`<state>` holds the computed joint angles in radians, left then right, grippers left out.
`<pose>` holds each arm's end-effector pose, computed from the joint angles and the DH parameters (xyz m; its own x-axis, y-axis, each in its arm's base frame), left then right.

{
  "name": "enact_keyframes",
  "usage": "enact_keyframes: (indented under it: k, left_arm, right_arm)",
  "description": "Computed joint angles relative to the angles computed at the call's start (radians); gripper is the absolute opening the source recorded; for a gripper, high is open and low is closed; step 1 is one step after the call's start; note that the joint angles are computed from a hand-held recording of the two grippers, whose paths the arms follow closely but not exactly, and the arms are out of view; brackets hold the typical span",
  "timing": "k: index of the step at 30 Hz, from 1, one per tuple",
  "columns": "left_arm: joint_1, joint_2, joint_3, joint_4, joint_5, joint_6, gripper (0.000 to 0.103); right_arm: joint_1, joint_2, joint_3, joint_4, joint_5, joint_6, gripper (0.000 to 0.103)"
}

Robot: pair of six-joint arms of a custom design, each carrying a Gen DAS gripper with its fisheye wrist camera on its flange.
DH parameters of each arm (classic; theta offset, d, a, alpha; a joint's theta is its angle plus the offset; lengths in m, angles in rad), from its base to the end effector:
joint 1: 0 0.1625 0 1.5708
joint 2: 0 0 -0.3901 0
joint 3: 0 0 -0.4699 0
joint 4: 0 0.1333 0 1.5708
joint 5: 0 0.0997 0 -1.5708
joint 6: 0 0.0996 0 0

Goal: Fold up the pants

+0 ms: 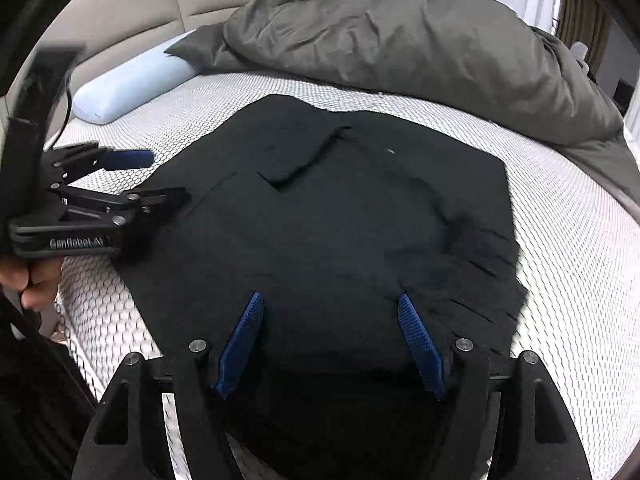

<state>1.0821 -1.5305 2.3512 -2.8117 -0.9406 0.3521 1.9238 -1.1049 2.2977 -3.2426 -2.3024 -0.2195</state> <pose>-0.0464 -0.4962 0.1757 -0.6277 0.4348 -0.6457 0.6873 0.6991 -0.1974 0.2256 -0.4192 0.0545 -0.7186 -0.1504 0.6790 -0.4747 0.8197 -0.3207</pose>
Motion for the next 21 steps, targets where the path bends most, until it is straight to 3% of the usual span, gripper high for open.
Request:
enact_keyframes:
  k: [4, 7, 10, 11, 12, 14, 17, 21]
  left_arm:
    - [0.021, -0.058, 0.01, 0.019, -0.01, -0.003, 0.076]
    - [0.051, -0.139, 0.027, 0.038, -0.068, -0.018, 0.076]
    - [0.093, -0.107, -0.026, 0.103, -0.093, -0.088, 0.075]
    - [0.099, -0.098, -0.033, 0.113, -0.094, -0.096, 0.073]
    - [0.1, -0.095, -0.033, 0.115, -0.094, -0.097, 0.072]
    - [0.091, -0.094, -0.025, 0.096, -0.078, -0.084, 0.072]
    - [0.082, -0.073, -0.027, 0.077, -0.048, -0.075, 0.072]
    - [0.081, -0.07, -0.028, 0.076, -0.043, -0.078, 0.072]
  right_arm:
    - [-0.003, -0.083, 0.081, -0.062, 0.011, -0.006, 0.07]
    - [-0.027, -0.219, 0.162, -0.078, 0.07, 0.058, 0.071]
    - [-0.082, -0.325, 0.225, -0.085, 0.054, 0.163, 0.072]
    - [-0.103, -0.351, 0.241, -0.076, 0.068, 0.196, 0.069]
    - [-0.142, -0.393, 0.268, -0.061, 0.124, 0.245, 0.058]
    - [-0.168, -0.414, 0.287, -0.065, 0.183, 0.268, 0.053]
    - [-0.121, -0.36, 0.27, -0.115, 0.148, 0.206, 0.046]
    - [-0.06, -0.257, 0.219, -0.017, -0.095, 0.195, 0.037]
